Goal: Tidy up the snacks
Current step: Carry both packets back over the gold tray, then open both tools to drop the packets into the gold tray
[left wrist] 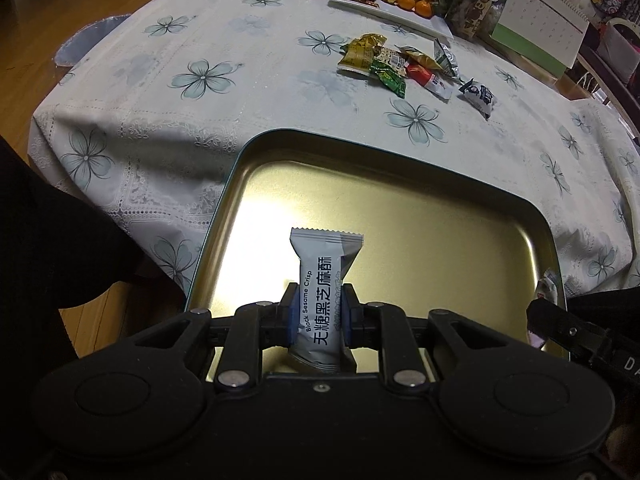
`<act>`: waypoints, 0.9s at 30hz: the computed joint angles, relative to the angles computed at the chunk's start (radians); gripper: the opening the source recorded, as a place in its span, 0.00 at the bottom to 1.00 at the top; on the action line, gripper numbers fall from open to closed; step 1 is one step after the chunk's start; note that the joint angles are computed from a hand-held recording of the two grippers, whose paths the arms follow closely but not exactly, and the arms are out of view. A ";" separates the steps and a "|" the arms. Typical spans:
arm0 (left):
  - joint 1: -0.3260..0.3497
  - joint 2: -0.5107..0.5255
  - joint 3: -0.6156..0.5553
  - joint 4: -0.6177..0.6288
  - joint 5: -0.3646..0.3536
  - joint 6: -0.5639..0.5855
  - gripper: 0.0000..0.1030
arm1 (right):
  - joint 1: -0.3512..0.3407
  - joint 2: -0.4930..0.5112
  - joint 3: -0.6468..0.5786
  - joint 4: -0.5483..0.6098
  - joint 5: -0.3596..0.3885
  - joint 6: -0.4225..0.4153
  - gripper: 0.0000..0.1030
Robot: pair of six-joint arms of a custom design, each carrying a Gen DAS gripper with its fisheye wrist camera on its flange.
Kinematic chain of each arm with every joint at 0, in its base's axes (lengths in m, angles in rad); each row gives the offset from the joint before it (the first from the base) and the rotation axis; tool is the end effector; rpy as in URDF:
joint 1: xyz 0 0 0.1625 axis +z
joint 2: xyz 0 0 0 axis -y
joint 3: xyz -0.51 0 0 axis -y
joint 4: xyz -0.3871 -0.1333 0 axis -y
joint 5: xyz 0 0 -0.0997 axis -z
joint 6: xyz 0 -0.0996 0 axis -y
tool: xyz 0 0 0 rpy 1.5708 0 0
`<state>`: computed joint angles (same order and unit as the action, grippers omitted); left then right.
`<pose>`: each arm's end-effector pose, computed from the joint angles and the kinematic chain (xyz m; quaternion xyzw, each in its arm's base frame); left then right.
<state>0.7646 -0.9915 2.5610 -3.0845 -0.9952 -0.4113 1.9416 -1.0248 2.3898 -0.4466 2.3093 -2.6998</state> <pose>-0.1405 -0.3946 0.1132 0.1958 0.9383 -0.1403 0.2481 0.1739 -0.2644 0.1004 -0.1469 -0.8788 0.4096 0.1959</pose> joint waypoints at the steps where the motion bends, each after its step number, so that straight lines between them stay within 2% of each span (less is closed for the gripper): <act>1: 0.000 -0.003 0.001 0.008 -0.002 -0.007 0.26 | 0.006 0.007 -0.004 0.014 0.003 0.008 0.21; 8: 0.001 -0.020 0.009 0.047 -0.013 -0.038 0.26 | 0.045 0.060 -0.037 0.118 0.012 0.062 0.21; 27: 0.000 -0.012 0.005 0.045 -0.003 -0.046 0.28 | 0.045 0.070 -0.046 0.147 0.018 0.093 0.22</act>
<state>0.7650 -1.0033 2.5658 -3.0394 -0.9986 -0.4573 1.9870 -0.9545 2.3434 -0.2999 2.3273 -2.6069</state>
